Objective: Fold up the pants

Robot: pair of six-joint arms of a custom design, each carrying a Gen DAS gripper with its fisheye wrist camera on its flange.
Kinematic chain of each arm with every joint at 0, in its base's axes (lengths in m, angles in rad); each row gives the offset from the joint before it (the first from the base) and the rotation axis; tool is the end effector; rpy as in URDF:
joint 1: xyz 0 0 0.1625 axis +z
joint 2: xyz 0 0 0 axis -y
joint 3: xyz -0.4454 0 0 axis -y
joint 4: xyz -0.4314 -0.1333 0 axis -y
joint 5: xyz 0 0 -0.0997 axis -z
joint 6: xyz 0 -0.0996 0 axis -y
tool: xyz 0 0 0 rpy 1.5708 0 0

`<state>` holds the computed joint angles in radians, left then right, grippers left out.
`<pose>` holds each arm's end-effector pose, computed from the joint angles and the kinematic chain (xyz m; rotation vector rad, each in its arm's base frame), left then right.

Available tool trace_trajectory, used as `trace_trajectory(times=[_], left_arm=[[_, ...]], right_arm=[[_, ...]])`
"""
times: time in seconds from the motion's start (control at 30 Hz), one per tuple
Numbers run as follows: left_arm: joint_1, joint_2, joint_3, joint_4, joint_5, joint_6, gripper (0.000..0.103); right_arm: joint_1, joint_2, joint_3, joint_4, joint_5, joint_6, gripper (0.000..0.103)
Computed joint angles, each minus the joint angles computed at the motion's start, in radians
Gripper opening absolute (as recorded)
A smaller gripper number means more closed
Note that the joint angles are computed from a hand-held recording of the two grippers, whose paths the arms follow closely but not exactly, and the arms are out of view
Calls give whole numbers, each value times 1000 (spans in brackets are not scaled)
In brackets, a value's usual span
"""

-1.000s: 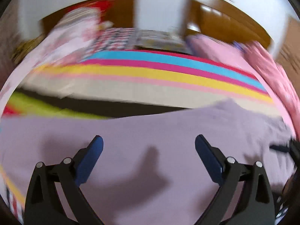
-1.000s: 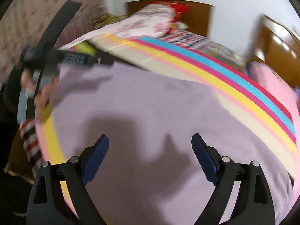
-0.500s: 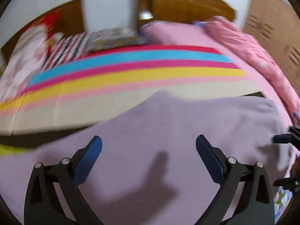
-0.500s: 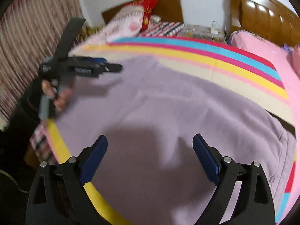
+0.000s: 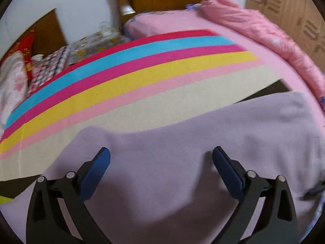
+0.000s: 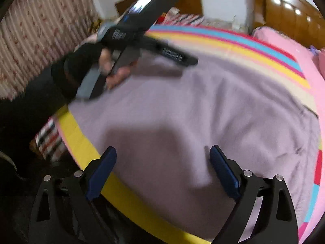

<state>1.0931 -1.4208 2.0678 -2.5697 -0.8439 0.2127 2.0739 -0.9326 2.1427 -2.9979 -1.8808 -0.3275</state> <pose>-0.0665 -0.5624 0.3074 0.6628 2.3253 -0.5464 0.3483 -0.4194 0.0454 1.0986 -2.6108 0.3461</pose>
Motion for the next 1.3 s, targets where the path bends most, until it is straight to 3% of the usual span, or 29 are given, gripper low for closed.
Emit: trace_trajectory(times=[0.1, 0.17, 0.3, 0.63, 0.73, 0.9, 0.97, 1.1, 1.23, 1.3], left_arm=[[-57, 21, 16, -40, -4, 55, 101], [-85, 71, 18, -63, 18, 85, 101], [-96, 176, 2, -120, 72, 92, 102], [-94, 163, 21, -159, 68, 103, 102], [-104, 154, 33, -188, 86, 123, 102], [-128, 58, 84, -163, 83, 69, 102], [-135, -7, 121, -144, 114, 46, 102], [-120, -150, 176, -23, 170, -58, 101], [-104, -268, 213, 98, 220, -154, 101], [-97, -296, 225, 125, 232, -172, 101]], right_arm=[[-14, -1, 2, -112, -30, 40, 90], [-33, 1, -10, -47, -58, 79, 90], [-9, 8, 12, -40, -140, 21, 92], [-50, -90, 82, -61, -12, 28, 92], [-28, -108, 92, -126, -34, 45, 92], [-11, -65, 28, -148, -209, 107, 92], [-7, -46, 2, -153, -246, 111, 92], [-3, 6, -81, -165, -245, 52, 94], [-14, 61, -166, -101, -226, 16, 94], [-33, 95, -222, -22, -192, 47, 94]])
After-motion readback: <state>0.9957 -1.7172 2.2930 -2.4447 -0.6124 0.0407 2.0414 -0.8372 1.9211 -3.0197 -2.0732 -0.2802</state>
